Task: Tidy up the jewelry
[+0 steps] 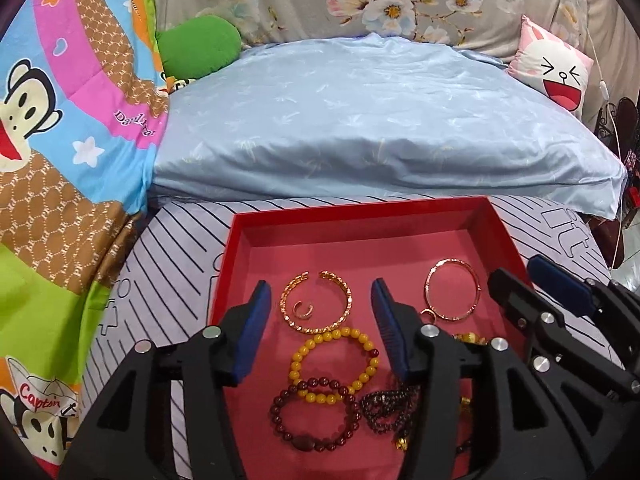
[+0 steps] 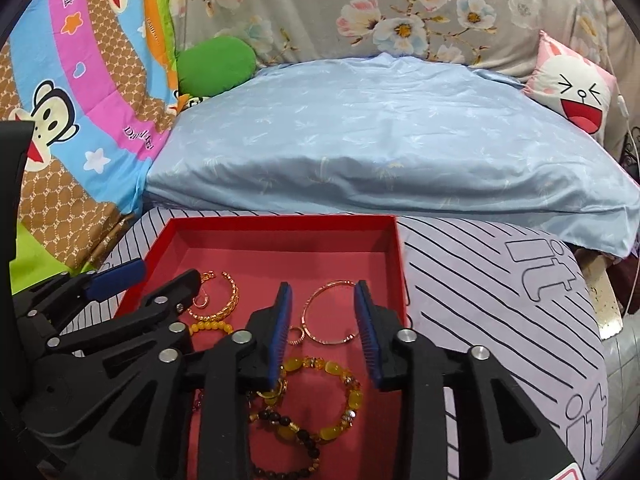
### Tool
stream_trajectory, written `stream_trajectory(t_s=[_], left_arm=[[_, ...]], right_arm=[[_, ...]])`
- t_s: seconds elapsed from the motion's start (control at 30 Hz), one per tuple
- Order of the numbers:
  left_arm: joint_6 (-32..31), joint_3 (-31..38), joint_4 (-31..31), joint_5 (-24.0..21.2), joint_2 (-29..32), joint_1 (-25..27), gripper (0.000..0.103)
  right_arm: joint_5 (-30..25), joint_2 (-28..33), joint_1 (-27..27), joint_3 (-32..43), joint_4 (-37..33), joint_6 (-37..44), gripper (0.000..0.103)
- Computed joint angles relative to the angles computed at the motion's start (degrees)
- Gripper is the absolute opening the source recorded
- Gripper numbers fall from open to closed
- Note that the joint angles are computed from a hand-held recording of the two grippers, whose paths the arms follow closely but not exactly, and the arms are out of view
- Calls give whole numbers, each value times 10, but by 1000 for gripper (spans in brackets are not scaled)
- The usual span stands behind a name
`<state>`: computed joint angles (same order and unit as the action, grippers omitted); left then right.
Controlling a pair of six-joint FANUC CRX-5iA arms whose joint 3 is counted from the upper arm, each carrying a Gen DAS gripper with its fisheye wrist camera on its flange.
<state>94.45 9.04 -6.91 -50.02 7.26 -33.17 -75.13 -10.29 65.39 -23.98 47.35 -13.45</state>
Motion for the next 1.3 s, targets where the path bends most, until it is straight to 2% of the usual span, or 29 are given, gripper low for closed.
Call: stream_trajectory(t_s=[0.07, 0.13, 0.4, 0.63, 0.9, 1.3], left_arm=[[6, -10, -8, 1, -17, -2, 56], [5, -26, -7, 3, -37, -1, 57], [19, -95, -24, -5, -118, -13, 60], [39, -150, -26, -20, -172, -20, 64], [83, -187, -60, -43, -217, -36, 70], [103, -236, -48, -63, -258, -30, 72]], right_arm=[[-16, -4, 14, 0, 4, -13, 43], [-42, -6, 37, 2, 6, -27, 46], [-134, -6, 141, 16, -12, -90, 47], [-203, 13, 210, 36, -36, -128, 47], [-225, 23, 256, 43, -58, -170, 47], [-245, 47, 297, 54, -82, -204, 52]])
